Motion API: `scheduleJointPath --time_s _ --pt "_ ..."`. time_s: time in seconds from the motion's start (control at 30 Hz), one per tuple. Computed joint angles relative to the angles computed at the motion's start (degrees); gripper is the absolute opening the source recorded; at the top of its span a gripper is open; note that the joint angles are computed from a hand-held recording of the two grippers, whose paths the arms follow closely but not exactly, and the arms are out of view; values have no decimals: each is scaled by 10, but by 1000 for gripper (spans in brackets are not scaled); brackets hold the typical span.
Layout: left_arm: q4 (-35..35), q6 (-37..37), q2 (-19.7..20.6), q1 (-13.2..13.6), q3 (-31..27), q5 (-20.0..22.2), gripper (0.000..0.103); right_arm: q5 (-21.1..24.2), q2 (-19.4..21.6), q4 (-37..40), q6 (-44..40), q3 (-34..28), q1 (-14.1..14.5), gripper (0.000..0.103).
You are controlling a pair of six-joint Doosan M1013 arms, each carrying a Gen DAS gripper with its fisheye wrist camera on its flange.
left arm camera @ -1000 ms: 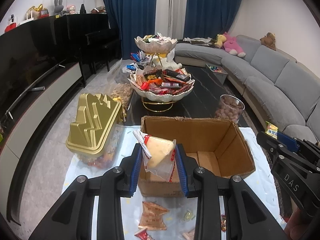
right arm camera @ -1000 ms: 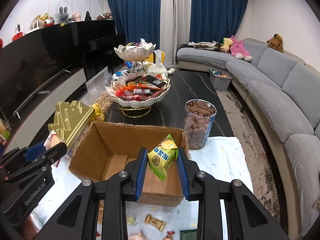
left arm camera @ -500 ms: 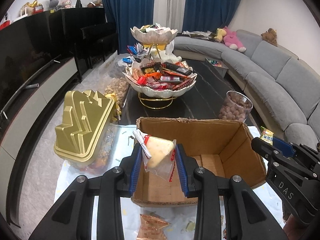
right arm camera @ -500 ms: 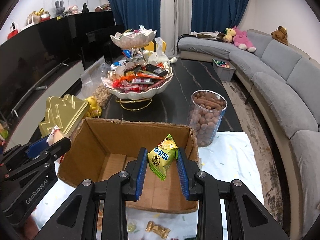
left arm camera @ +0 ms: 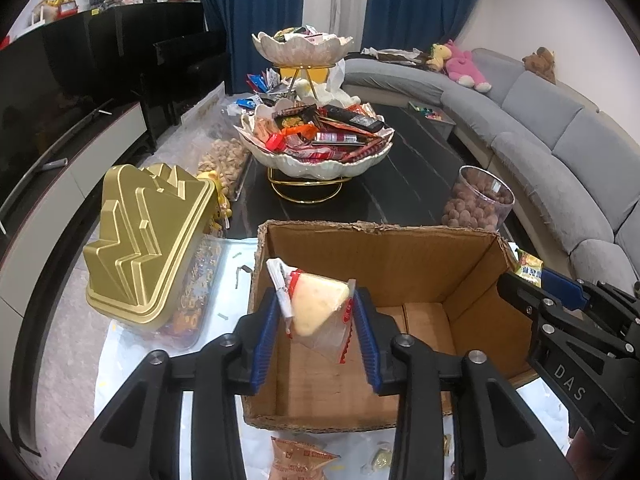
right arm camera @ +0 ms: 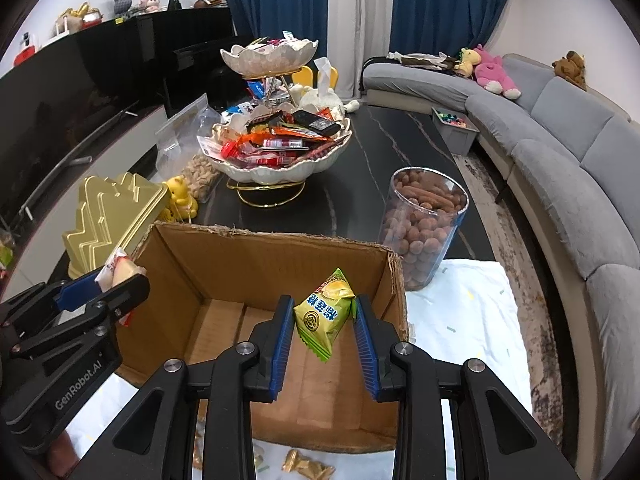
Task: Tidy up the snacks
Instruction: 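Lower both packets into the cardboard box and open both tools, then withdraw both open tools from the box back over the snacks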
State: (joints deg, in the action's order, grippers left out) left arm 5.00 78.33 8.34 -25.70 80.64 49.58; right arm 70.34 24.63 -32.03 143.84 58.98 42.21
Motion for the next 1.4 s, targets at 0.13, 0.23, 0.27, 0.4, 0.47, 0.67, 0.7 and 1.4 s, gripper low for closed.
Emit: scheduleJointPath --time_s 0.13,0.23,0.27,0.4,0.47,0.67,0.7,1.4 --pt "19 -19 -4 -3 3 -4 63 -2 -2 2 2 1 -1 51" --pt "37 -35 -7 -4 4 -5 76 4 -3 -16 10 -1 2 74" --pt "46 -42 -9 -5 5 -5 78 7 -3 -22 12 -2 4 79" --pt "55 -48 -14 -6 5 -6 83 13 -3 -22 11 -4 5 80" --pt "56 -48 -15 -7 5 -5 84 15 -4 -23 12 -5 6 81" --pt "65 -51 -25 -10 10 -4 84 21 -8 -37 17 -4 13 81" --pt "67 -53 -26 -11 10 -4 84 21 -9 -39 18 -4 14 81" --pt "85 -76 -64 -33 31 -10 84 35 -52 -76 63 37 37 81"
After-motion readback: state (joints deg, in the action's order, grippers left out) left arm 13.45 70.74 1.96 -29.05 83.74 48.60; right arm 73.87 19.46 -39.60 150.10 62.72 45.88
